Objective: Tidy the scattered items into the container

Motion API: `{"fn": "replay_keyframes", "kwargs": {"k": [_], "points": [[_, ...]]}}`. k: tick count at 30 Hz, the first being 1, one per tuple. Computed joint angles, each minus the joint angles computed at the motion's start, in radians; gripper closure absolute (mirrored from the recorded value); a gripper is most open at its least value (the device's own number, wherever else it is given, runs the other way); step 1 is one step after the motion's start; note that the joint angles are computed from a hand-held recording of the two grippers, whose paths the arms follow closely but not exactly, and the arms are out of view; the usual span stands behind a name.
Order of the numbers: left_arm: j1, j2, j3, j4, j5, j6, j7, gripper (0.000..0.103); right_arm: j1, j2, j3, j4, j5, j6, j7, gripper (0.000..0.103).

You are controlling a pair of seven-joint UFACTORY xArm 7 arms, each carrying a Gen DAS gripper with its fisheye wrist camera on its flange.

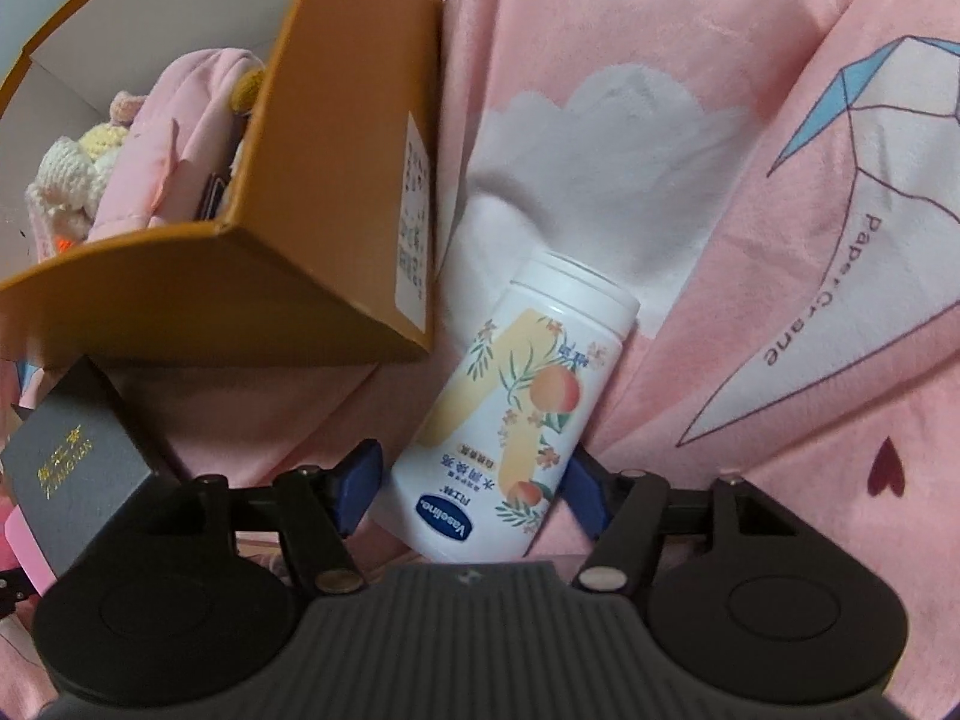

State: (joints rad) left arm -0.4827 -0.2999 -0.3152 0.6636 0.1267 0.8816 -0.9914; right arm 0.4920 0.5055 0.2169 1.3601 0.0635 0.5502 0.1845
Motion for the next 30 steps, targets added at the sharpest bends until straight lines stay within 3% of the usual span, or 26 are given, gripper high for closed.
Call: {"fn": "replay_keyframes", "kwargs": {"k": [2,6,9,14,20,25,30], "points": [[-0.001,0.002,-0.009,0.006,0.012,0.012,-0.013,0.048,0.005,-0.025,-0.004,-0.034,-0.004,-0.03,0.013,0.046],[-0.005,-0.014,-0.012,-0.001,0.016,0.016,-0.033,0.049,-0.026,-0.082,0.027,-0.106,0.051,-0.087,0.01,0.079],[-0.007,-0.023,-0.015,-0.004,0.016,0.02,-0.042,0.05,-0.043,-0.127,0.047,-0.151,0.095,-0.119,-0.01,0.086],[-0.012,-0.045,-0.017,-0.014,0.009,0.024,-0.052,0.05,-0.026,-0.222,0.033,-0.213,0.075,-0.147,0.003,0.087],[-0.017,-0.109,0.003,-0.063,-0.041,-0.011,-0.027,0.05,-0.042,-0.346,0.05,-0.257,0.113,-0.099,-0.092,0.087],[-0.016,-0.161,0.019,-0.099,-0.087,-0.01,0.03,0.048,-0.037,-0.351,0.038,-0.237,0.115,-0.039,-0.166,0.087],[-0.001,-0.154,0.014,-0.094,-0.1,0.007,0.058,0.048,-0.027,-0.292,0.032,-0.226,0.114,-0.018,-0.154,0.086]]}}
